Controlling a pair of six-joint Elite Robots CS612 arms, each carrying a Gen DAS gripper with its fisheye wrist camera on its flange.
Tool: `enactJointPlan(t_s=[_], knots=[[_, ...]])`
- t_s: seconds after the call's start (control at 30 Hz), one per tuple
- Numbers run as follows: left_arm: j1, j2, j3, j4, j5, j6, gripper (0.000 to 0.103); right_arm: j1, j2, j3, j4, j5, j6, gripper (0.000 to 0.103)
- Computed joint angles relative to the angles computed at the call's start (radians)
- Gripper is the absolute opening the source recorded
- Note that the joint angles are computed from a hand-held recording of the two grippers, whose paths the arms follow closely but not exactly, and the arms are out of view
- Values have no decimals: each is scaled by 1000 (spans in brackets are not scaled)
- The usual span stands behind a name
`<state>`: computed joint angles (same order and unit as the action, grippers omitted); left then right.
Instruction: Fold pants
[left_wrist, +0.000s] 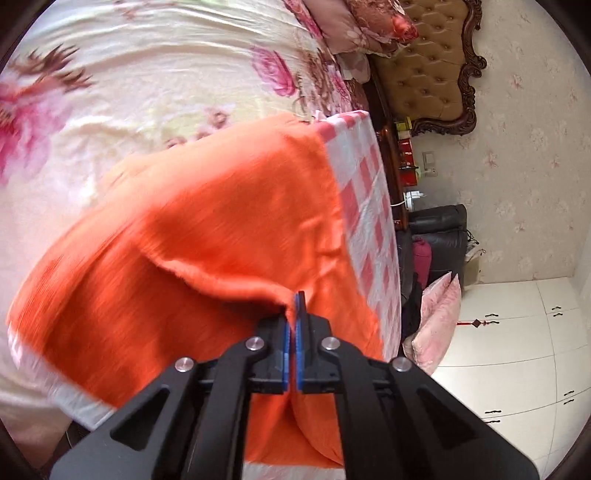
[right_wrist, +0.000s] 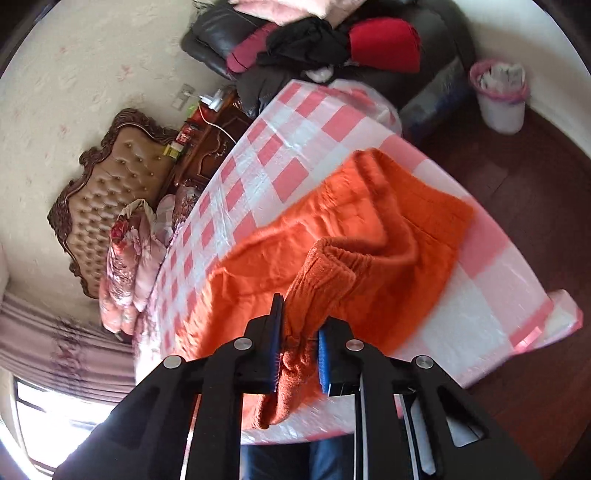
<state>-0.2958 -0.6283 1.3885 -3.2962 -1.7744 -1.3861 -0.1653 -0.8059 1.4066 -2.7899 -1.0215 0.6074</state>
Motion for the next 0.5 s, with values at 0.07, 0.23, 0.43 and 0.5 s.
enactJointPlan(t_s=[0.07,0.23,0.43,0.5], knots=[[13,9,-92,105,-11,78,1,-1,49,-126,70,36,-3,17],[3,-2,-240,218,66,262,1,2,133,-323,-128,29,32,17],[-54,-88,-51,191,90,330,1,-15,66,-147,-184,11,3,17],[-67,-99,16,204,73,311,1,-23,44,-84,-126,-24,-26,17]])
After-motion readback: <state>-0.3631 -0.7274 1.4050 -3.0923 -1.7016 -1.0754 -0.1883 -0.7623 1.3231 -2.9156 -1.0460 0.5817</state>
